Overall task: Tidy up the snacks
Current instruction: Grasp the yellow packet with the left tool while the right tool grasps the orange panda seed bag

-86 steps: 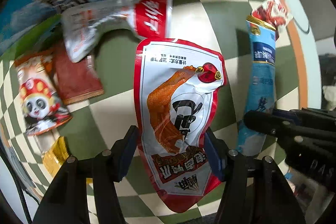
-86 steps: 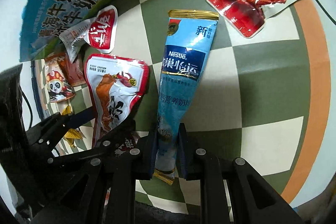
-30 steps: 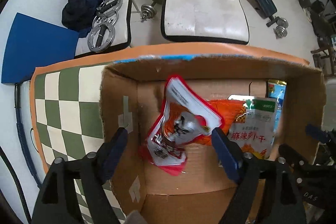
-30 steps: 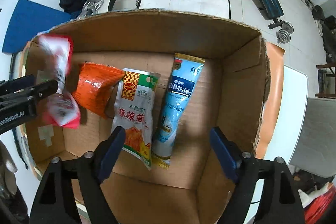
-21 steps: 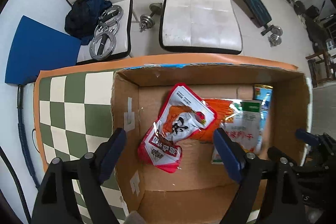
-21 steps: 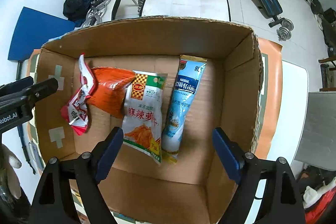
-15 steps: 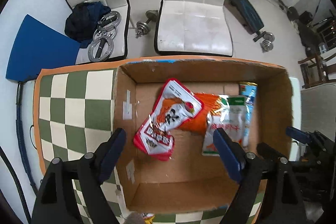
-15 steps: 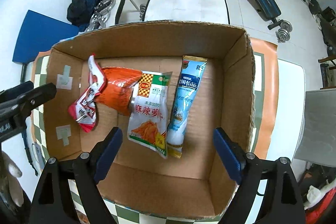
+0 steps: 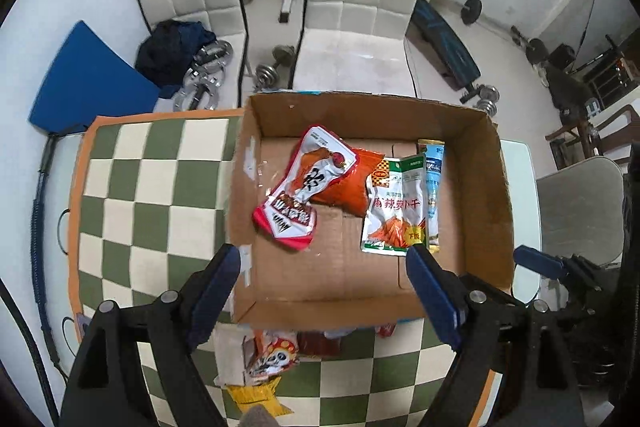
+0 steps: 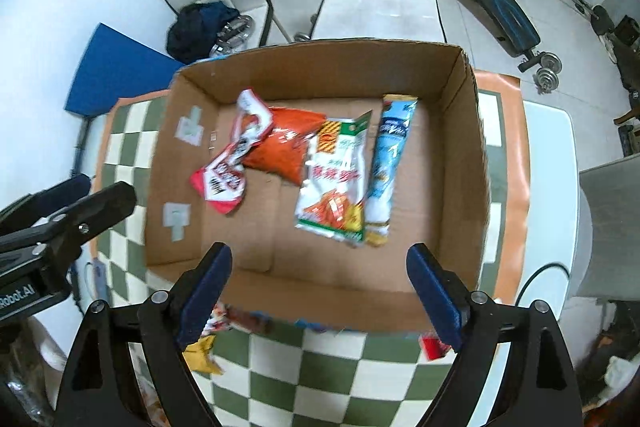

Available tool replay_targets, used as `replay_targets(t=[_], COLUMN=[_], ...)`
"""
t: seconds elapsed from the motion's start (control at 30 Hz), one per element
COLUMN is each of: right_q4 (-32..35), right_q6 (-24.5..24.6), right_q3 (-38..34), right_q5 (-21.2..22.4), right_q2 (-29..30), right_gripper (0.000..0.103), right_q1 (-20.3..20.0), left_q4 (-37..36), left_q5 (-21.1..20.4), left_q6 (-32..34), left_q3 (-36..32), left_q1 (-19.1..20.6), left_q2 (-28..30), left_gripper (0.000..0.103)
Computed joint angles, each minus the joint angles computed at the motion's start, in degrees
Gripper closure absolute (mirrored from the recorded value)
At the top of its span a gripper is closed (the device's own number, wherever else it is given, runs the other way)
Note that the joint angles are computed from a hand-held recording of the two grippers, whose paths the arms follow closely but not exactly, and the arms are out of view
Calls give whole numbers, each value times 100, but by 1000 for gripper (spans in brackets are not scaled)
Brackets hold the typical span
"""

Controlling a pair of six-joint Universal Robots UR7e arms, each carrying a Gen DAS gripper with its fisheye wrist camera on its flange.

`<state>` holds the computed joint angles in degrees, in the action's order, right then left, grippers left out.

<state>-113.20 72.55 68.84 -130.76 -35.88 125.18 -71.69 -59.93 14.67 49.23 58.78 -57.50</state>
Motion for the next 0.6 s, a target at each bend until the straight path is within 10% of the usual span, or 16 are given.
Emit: replay_targets(t=[0.33,0.6], right_q4=[-1540,-2329], right_q6=[257,295], right_q3=[768,903], right_q5=[540,1387], right_q2=[193,822], right_gripper=[12,12], right_q1=[513,424], left_q4=[259,1675], left_q5=[845,970], left_q6=[-266,-1475], left_q3=[837,505], left_q1=[615,1754], left_q2=[-1067,-621], left_gripper=[18,18])
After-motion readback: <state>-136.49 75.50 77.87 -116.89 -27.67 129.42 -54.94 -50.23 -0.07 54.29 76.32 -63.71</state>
